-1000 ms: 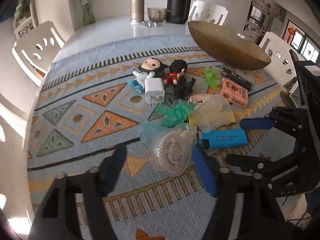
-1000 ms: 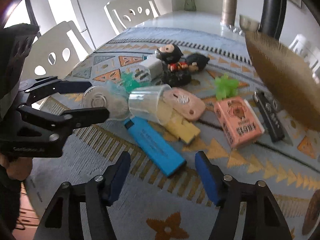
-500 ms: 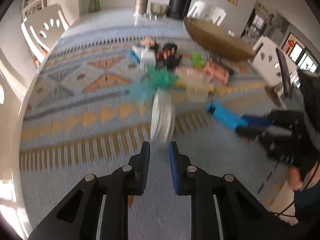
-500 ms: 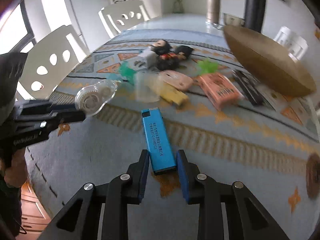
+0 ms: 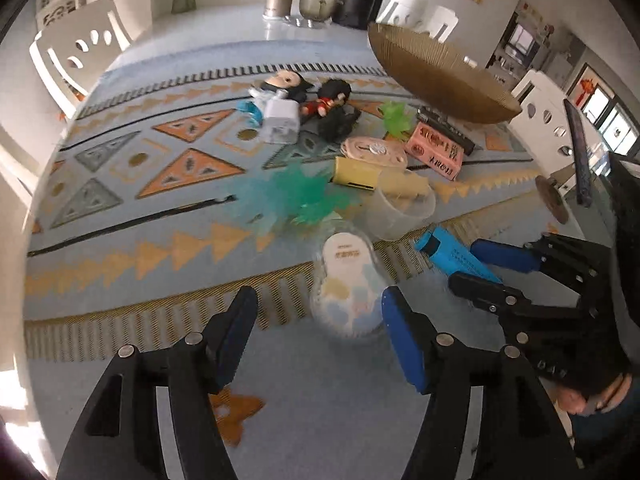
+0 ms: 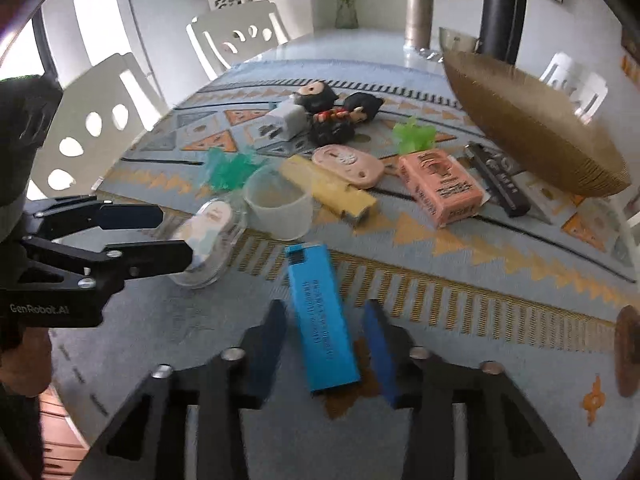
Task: Organize rigid objects
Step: 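Grasp the blue highlighter with the right tool while the left tool grasps the tape dispenser, then carry both items to the woven bowl and open both tools to drop them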
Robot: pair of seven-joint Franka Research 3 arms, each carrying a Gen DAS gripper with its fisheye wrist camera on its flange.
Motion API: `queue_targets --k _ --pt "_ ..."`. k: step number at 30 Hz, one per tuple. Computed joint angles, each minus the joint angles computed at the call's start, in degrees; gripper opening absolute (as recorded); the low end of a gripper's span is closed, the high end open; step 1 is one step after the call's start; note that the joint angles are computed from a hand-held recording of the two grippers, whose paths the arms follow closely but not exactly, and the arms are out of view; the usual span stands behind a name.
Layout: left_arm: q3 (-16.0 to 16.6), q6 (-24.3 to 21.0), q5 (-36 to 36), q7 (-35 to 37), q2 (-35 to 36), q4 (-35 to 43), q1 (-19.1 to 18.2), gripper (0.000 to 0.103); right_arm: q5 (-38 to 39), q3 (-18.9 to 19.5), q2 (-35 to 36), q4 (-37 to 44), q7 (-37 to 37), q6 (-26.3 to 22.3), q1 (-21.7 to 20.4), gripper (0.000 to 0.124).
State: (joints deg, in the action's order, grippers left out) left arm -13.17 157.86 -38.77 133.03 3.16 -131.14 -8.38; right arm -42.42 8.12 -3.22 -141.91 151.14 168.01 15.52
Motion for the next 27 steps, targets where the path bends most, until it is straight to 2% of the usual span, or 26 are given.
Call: queue_targets --k 1,3,4,5,8,10,12,14,17,20,22,25,27 --pt "-0.25 0.7 0.18 -0.53 0.21 0.01 -0.31 0.064 -0.53 0.12 -0.16 -0.12 -0.2 0.02 0.08 0.026" --pt "-0.5 0.97 3.4 -3.18 0.47 -0.1 -1.0 0.058 -1.69 0.41 -0.69 -0.71 -0.23 0.32 0.09 0.024" --pt "-0.32 3.68 9.48 -8.64 0.39 -1.16 -2.04 0.056 -2.41 0.64 -1.05 -1.05 -0.06 0.29 0.02 0.024" --pt "-0.22 5.91 14.11 -12.82 0.28 -2.08 -2.72 0.046 -2.43 0.77 -1.6 -1.7 -0.02 0.56 -0.05 0.024" --pt "-0.5 8.09 18.41 -18.11 -0.69 -3.86 -2.83 0.046 4.12 0.03 -4.02 -5.51 -4.98 4.26 0.18 0.024" --pt "-0.77 9.38 15.23 -15.89 -2.24 -5.6 -2.45 0.046 10.89 -1.38 -6.32 -8.46 -9.84 6.41 1.35 0.024" --pt "-0.09 10.02 8.41 -11.27 -5.36 -7.76 -3.05 0.046 17.36 -3.87 -9.45 -11.7 -14.01 8.46 3.5 0.024" --pt "1.85 10.07 3.26 -7.3 -8.53 -8.91 -4.99 0.046 19.76 -3.96 -12.98 -14.02 -14.91 9.26 2.5 0.024" --pt "4.19 12.16 -0.65 -3.14 -11.81 -7.87 -9.22 0.046 18.69 1.0 -18.41 -14.89 -13.0 8.73 -5.29 0.024" --pt "6.24 9.75 -5.39 1.97 -9.88 -0.51 -13.76 0.046 17.68 6.45 -22.27 -13.59 -11.14 7.18 -14.14 0.024" --pt "4.75 8.97 -5.31 2.34 -6.2 5.48 -13.87 0.046 16.96 10.17 -23.5 -11.6 -9.36 6.44 -21.28 0.024" --pt "1.59 7.22 -0.2 -2.32 2.21 15.93 -12.92 0.046 18.76 10.76 -21.4 -8.56 -10.21 6.41 -25.86 0.024" --pt "0.84 6.43 5.53 -6.75 8.81 23.1 -13.31 0.046 18.87 12.9 -19.03 -5.52 -10.39 4.27 -29.85 0.024"
